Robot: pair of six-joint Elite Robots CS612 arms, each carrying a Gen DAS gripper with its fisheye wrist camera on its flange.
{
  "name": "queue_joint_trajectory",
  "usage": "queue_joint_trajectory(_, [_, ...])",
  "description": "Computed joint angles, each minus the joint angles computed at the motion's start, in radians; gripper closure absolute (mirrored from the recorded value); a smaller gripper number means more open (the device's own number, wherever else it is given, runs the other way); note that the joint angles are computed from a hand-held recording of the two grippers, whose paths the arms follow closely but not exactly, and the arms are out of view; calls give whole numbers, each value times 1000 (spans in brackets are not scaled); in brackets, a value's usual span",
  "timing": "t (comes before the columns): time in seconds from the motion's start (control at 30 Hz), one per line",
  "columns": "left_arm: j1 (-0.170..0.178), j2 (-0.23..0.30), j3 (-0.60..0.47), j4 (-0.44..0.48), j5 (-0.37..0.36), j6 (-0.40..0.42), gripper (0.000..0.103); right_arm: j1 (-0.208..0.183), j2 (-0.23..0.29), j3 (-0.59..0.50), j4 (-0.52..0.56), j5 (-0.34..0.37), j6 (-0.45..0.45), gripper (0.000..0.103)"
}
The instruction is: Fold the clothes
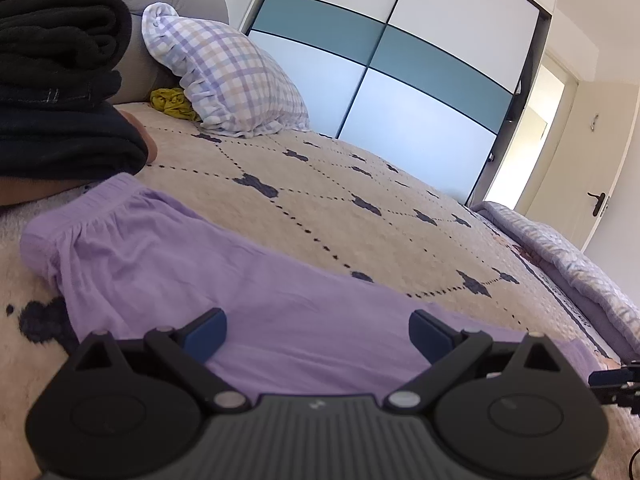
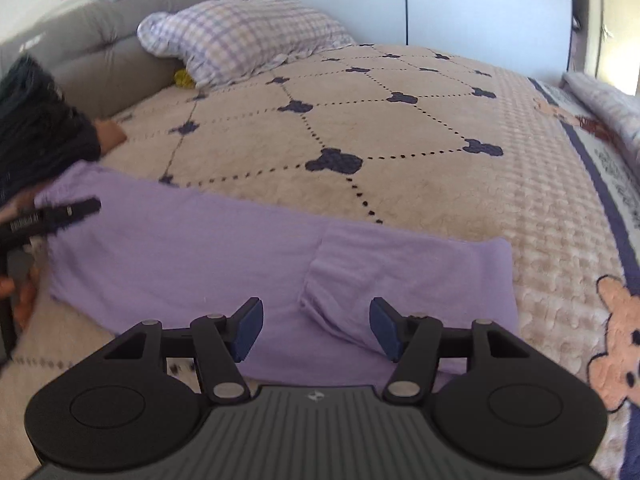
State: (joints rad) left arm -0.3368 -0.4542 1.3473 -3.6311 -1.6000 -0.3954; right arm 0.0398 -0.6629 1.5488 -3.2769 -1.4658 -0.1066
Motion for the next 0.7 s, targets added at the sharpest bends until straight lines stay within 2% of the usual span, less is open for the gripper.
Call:
queue_joint_trajectory(0.03, [0,0,0,-1,0,-1,5,12,5,-5,-5,-57,-48,41])
queue_joint_trajectory(0.07, [0,0,0,-1,0,-2,5,16,11,-11,-10,-79,-69,43])
queue_joint_trajectory(0.13, [0,0,1,-2,0,-3,5,11,18,-21,-6,-54,-73,50])
queue_joint_trajectory(0.17, [1,0,1,-3,0,-4,5,9,21,-26,3,-36,-69,63])
queue_joint_trajectory(0.2, [1,0,1,-3,0,-4,5,11,23,-29,4,-44,-66,79])
queue_joint_trajectory(0.27, [0,0,1,-3,1,-4,5,18,25,-27,-26,-72,-46,92])
queue_joint_trajectory(0.33, [0,0,1,-3,2,-4,5,21,25,-20,-63,-82,-14,95])
queue_joint_trajectory(0.43, [0,1,0,-4,3,-6,5,18,17,-2,-119,-54,31,97])
queue_joint_trajectory(0.53, [1,1,-1,-4,3,-7,5,7,8,8,-142,48,89,100])
queue_joint_trajectory(0.63, [1,2,-2,-3,2,-7,5,4,6,4,-118,124,115,100])
queue_joint_trajectory(0.7, [2,2,-3,-3,1,-7,5,14,5,-1,-73,115,89,100])
